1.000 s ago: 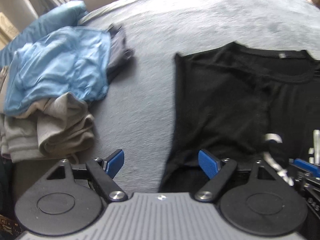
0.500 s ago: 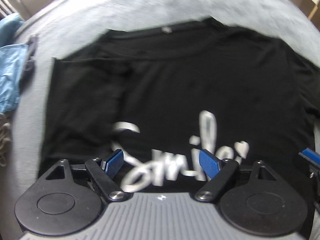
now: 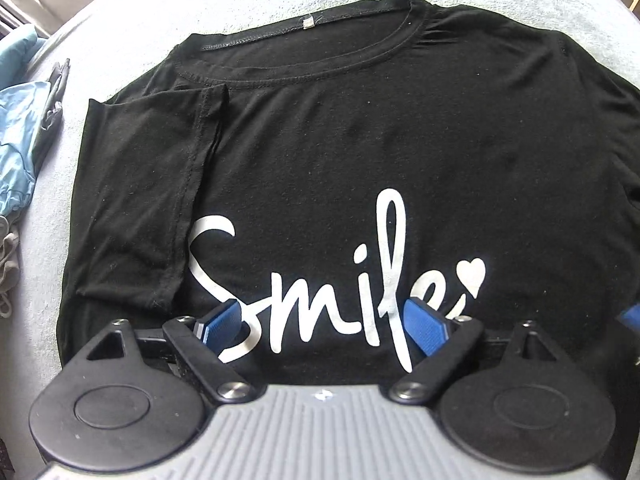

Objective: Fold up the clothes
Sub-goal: 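Smooth the folded shirt with the right gripper and withdraw it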

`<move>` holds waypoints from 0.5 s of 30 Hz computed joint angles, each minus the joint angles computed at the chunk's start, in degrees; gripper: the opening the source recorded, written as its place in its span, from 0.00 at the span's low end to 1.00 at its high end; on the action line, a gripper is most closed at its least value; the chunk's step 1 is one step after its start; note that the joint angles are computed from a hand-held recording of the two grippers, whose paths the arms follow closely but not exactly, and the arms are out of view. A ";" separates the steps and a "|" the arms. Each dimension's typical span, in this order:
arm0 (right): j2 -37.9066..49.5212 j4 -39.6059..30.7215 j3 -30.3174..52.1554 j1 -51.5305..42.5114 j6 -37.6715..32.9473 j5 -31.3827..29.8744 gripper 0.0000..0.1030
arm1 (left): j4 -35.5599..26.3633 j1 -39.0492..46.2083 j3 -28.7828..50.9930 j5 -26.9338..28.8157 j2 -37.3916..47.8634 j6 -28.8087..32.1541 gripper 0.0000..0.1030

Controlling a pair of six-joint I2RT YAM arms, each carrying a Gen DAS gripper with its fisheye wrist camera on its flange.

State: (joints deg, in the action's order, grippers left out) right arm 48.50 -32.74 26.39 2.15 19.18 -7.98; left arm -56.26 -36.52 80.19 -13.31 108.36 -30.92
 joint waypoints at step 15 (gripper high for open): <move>14.78 17.12 -2.98 -36.41 14.34 -14.97 0.26 | 0.00 0.79 -0.07 0.55 -0.02 -0.70 0.88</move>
State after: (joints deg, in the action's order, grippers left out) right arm 63.28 -15.62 23.41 -34.26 33.53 -22.96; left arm -56.26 -35.73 80.11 -12.76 108.34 -31.62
